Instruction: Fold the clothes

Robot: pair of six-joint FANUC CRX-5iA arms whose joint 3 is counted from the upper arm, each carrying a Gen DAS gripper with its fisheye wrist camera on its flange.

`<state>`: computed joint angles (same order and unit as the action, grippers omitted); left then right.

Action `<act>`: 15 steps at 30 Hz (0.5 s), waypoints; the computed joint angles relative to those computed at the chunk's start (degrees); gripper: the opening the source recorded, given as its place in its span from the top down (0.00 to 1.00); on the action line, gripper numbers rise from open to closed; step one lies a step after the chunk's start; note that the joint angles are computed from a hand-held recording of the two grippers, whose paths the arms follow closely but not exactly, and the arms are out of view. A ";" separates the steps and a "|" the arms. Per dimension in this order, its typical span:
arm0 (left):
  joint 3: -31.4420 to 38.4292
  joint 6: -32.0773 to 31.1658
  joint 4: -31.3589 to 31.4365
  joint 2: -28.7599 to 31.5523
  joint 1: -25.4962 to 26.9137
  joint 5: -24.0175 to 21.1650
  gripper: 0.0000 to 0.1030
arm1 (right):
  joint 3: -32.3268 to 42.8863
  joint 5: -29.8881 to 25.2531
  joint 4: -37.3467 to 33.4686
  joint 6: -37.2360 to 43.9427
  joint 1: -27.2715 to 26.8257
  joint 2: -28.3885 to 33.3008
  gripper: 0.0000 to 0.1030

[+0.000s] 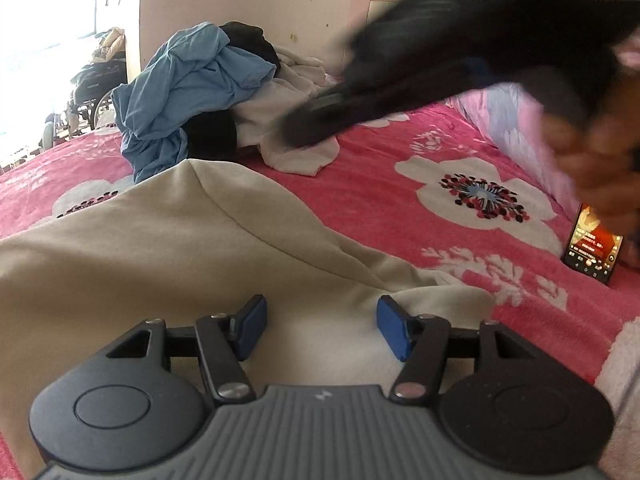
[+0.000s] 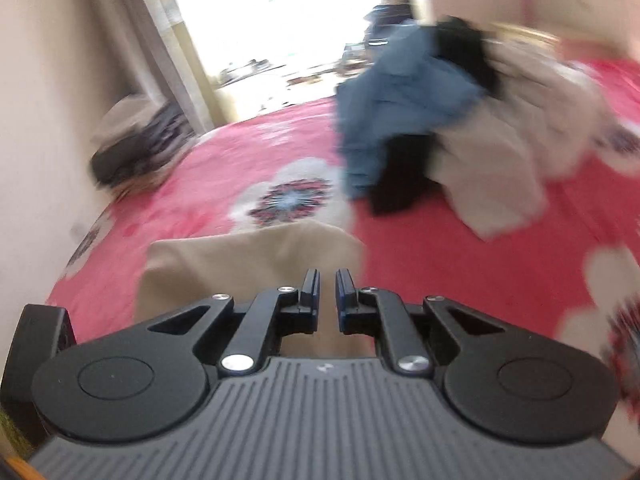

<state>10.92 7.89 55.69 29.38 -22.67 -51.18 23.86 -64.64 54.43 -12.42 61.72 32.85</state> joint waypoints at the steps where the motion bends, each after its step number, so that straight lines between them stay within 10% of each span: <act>1: -0.36 -0.41 0.18 -0.21 -0.04 0.26 0.41 | 0.61 2.55 -1.15 3.10 -1.12 0.63 0.93; 5: -0.08 -0.21 0.24 0.10 -0.03 0.00 0.42 | 7.51 0.47 -12.92 12.58 -4.46 5.80 0.95; 15: 1.29 3.23 6.19 1.16 3.04 -7.31 0.41 | 14.33 -6.32 -14.30 12.20 -4.88 10.12 1.00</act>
